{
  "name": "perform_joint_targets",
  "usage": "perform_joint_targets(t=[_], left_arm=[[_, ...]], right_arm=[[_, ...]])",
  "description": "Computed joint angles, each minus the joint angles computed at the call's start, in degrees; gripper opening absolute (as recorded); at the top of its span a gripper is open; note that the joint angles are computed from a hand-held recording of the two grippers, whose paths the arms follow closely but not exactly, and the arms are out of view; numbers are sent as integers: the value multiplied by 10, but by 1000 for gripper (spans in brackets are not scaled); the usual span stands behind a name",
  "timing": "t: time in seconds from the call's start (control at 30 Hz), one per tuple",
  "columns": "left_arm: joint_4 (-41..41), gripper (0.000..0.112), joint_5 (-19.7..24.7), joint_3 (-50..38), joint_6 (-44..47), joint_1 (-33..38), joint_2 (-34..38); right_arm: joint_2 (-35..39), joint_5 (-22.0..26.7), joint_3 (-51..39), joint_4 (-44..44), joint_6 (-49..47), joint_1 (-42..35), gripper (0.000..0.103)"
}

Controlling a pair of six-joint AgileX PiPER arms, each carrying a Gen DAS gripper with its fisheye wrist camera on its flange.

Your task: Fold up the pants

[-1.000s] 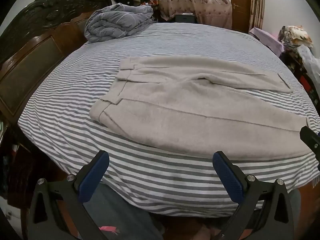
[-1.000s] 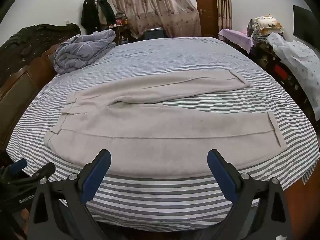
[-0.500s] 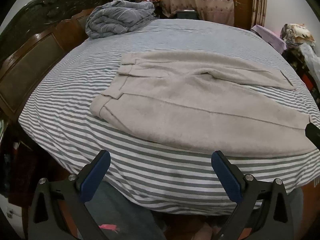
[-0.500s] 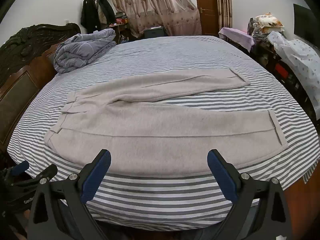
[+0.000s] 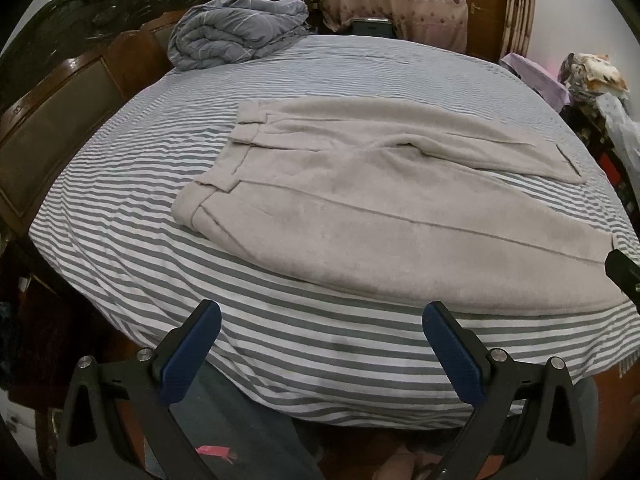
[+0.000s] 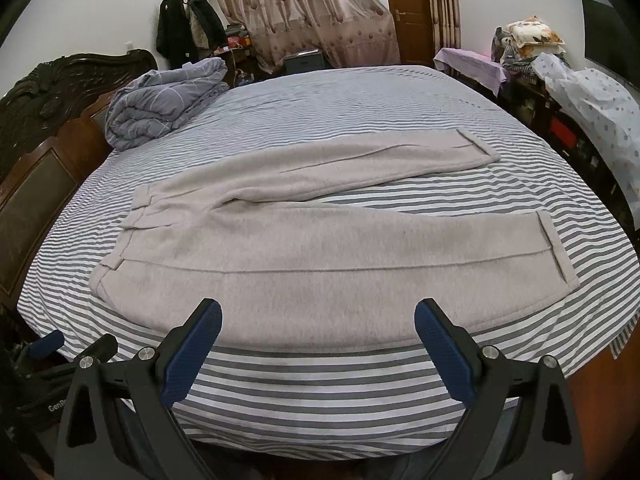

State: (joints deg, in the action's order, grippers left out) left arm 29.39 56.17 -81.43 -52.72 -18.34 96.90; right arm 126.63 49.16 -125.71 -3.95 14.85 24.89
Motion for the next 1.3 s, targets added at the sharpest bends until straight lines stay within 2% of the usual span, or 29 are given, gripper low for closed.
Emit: perform_joint_targets(t=[0.17,0.9,1.3], left_arm=[[22,100,4,3,-13,-10,0],[3,100,13,-1,-2,-7,3],[-4,100,1,1,12,-1,6]], right_arm=[[2,5,-4,2,1,0,96],[4,7,-6,3,-1,-1,96],[6,10,-8,4,-2,-3,96]])
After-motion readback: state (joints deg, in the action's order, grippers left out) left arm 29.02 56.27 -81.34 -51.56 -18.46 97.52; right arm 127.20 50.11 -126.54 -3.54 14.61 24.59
